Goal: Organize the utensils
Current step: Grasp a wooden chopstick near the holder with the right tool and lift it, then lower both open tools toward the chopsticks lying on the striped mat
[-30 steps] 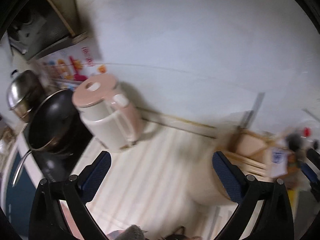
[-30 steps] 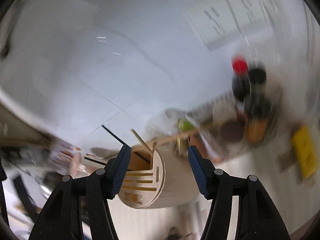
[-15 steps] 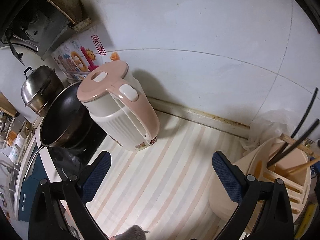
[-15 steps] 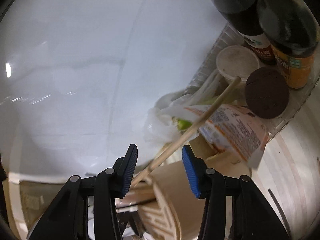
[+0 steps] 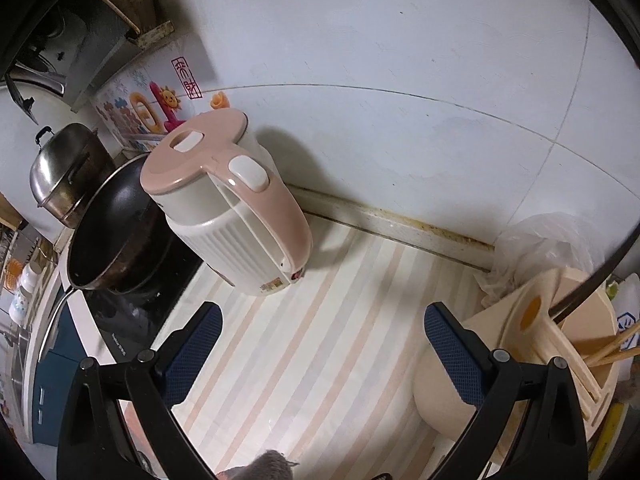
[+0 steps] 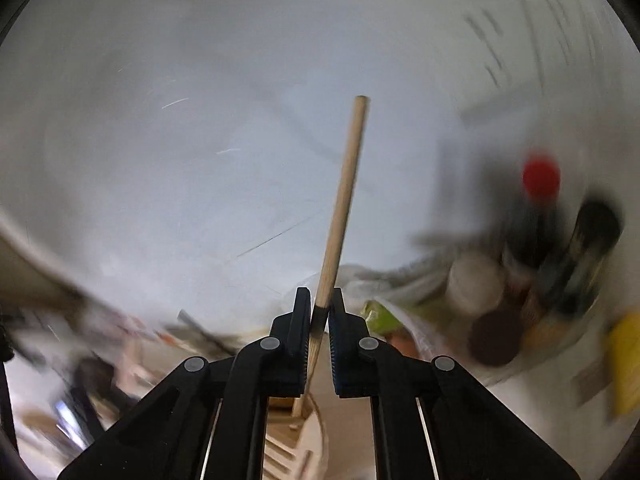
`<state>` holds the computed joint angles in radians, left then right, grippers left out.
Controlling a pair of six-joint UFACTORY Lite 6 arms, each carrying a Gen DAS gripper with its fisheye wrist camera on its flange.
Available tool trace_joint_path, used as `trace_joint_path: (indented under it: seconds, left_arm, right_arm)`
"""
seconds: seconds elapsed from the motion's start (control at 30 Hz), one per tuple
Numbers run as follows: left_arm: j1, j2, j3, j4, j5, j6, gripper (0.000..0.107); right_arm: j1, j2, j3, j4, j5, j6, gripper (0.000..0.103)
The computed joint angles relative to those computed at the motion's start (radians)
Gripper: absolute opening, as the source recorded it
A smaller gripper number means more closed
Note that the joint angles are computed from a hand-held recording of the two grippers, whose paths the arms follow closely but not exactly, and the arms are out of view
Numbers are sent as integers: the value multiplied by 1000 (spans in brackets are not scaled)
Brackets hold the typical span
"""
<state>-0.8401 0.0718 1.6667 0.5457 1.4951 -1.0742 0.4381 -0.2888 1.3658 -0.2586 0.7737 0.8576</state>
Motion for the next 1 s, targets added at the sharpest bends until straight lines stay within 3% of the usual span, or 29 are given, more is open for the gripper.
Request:
trace_joint_path:
  seconds: [0.17,0.23,0.4,0.5,0.63,0.7,0.8,0.87,0.9,0.93,1.0]
  left_arm:
    - [-36,-69,-33,0,10,-13,103]
    - [-62,-112,-44,10,22,-25,103]
    - [-166,-227,-87,33,55,-56,103]
    - [-269,-325,-195,4,63,-127,103]
    - [-425,-411,-394,-43,51,-255,103]
    - [-476,-419,-494,-98,9,-298,103]
    - [-511,-412,-620,-181,-107,-345,103]
    - [-523,-384,-680,-229,-188,-356,101]
    - [-533,-366,-707,-245,-230,-360,101]
    - [-540,-339,-728,-264,-282,-352,101]
    - [-555,-277,-751,-306,-367,-337,89]
  right_arm:
    - [230,125,220,-174,191,6,12]
    - [276,125,255,-198,224,32,34]
    - [451,57,337,-339,434,194,51]
    - [668,-18,282,-456,640,391,65]
    - [941,-218,-33,-506,792,707,73]
    - [1054,-301,-198,-475,847,854,73]
    - [1096,-427,-427,-350,791,985,73]
    - [1082,-499,-575,-276,701,1028,60]
    - [1042,-535,-659,-216,631,1008,45]
    - [1016,-571,-728,-180,582,993,38]
    - [982,-605,-842,-114,487,969,31]
